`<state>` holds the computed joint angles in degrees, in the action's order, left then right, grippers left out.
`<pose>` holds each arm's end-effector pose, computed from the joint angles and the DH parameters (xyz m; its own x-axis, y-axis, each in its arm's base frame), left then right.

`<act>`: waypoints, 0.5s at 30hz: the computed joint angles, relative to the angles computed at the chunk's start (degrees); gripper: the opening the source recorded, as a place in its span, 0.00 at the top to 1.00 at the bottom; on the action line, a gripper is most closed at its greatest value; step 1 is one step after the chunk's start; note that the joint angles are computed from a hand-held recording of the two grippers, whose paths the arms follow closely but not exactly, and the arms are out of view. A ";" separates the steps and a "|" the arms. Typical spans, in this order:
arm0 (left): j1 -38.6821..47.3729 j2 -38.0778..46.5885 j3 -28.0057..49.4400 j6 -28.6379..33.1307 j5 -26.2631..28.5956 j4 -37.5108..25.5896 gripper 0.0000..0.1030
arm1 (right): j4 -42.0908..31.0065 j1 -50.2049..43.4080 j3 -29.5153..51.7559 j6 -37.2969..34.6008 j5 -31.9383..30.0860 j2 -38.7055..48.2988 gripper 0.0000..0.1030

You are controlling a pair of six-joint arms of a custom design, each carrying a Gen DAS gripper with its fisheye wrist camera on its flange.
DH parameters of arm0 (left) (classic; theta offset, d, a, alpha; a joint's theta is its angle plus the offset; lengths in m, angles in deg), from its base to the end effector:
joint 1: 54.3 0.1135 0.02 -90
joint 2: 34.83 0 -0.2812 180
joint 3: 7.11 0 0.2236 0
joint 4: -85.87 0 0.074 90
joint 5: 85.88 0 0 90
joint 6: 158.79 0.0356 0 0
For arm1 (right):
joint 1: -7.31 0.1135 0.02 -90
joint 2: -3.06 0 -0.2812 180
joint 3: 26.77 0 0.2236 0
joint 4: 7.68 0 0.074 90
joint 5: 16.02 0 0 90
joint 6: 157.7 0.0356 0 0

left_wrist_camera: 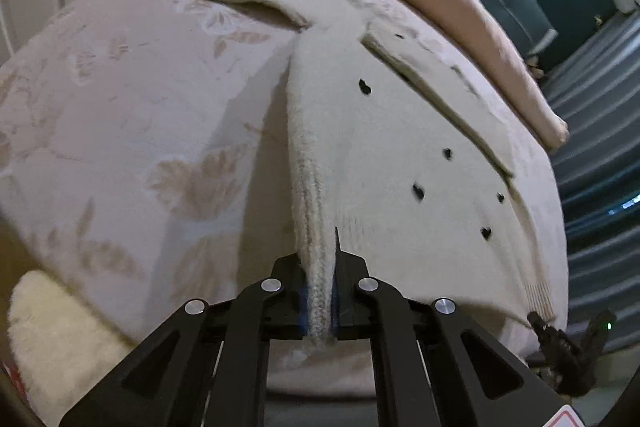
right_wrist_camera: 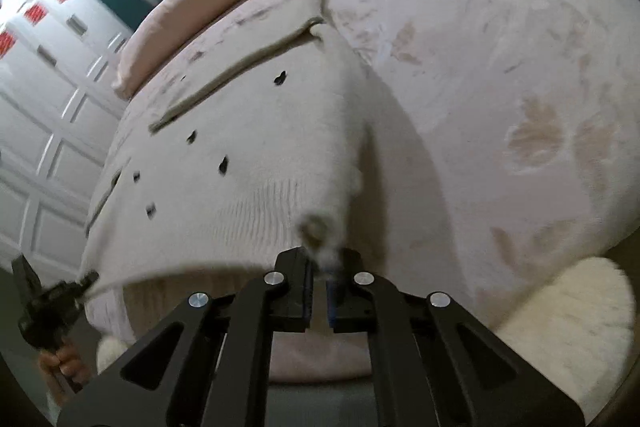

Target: Fold small clothes

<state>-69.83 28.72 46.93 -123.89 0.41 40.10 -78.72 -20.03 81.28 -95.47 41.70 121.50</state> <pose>0.1718 -0.0453 0.2383 -0.6431 -0.6707 -0.3695 -0.5170 0.7362 -0.4367 0.3546 -0.1619 0.2175 -0.9252 0.0349 -0.3779 -0.1282 0.9084 0.3978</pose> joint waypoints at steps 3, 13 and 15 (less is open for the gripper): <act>-9.77 -3.92 0.26 -5.20 -4.54 -6.81 0.95 | -3.38 -2.55 -2.24 -7.70 3.77 -2.93 0.97; -41.26 -9.47 -12.01 -37.11 -9.00 -7.63 0.93 | 0.71 -10.49 -19.04 -27.70 17.82 -12.10 0.95; -34.96 -16.76 -11.04 -33.62 -10.20 -10.70 0.89 | 1.54 -9.90 -17.93 -22.06 16.74 -12.76 0.79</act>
<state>-104.79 11.95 35.88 -157.51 -9.79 29.40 -77.18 -29.93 63.35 -117.54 58.44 108.74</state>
